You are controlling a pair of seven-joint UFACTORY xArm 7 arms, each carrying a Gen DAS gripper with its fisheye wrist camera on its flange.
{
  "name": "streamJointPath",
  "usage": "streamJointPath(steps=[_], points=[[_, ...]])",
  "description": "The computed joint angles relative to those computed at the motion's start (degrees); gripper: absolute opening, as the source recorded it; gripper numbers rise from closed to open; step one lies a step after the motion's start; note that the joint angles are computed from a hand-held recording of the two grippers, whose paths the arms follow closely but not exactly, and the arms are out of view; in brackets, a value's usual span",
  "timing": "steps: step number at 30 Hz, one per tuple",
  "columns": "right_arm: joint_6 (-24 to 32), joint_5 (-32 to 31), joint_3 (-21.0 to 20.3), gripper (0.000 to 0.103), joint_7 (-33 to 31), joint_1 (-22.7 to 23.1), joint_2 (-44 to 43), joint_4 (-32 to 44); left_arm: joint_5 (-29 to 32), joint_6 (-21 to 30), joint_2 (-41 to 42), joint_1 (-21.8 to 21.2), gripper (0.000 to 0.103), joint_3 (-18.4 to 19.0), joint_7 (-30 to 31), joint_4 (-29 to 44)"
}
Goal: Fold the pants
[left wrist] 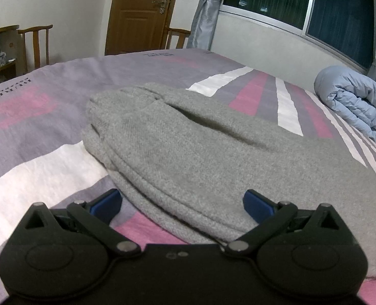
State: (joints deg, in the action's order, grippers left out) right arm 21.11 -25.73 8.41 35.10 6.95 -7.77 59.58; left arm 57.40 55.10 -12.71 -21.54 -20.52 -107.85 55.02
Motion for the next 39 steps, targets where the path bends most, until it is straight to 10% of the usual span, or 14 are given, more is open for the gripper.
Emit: streamJointPath(steps=[10,13,15,21,24,27,33,39], points=[[-5.04,25.96,-11.30,0.007,-6.61,4.42,-19.45,-23.43,0.00,1.56,0.64,-0.69,0.097,0.23,0.29,0.83],[-4.34,17.99,-2.46,0.058,-6.74,-4.34,-19.99,-20.92,0.02,1.70,0.75,-0.69,0.097,0.19,0.24,0.94],[-5.02,14.81,-0.35,0.063,-9.40,-5.67,-19.17,-18.58,0.02,1.88,0.88,-0.72,0.097,0.21,0.32,1.04],[-3.53,2.02,5.92,0.060,-15.04,-8.56,-10.24,-9.64,0.19,1.52,0.76,-0.74,0.097,0.38,0.05,0.81],[-0.74,0.14,4.49,0.041,-18.20,-6.33,-4.47,-4.94,0.20,1.54,0.78,-0.73,0.097,0.36,0.02,0.82],[-2.24,7.18,-0.51,0.008,-23.44,-2.66,-2.56,-4.56,0.23,1.58,0.82,-0.73,0.097,0.34,0.01,0.83],[-20.77,26.60,-6.64,0.006,-14.32,-2.05,-18.41,-19.57,0.23,1.11,0.56,-0.60,0.097,0.40,-0.12,0.51],[-15.41,39.03,-16.62,0.006,-5.22,2.21,-25.52,-31.38,0.13,0.84,0.24,-0.43,0.097,0.31,-0.17,0.25]])
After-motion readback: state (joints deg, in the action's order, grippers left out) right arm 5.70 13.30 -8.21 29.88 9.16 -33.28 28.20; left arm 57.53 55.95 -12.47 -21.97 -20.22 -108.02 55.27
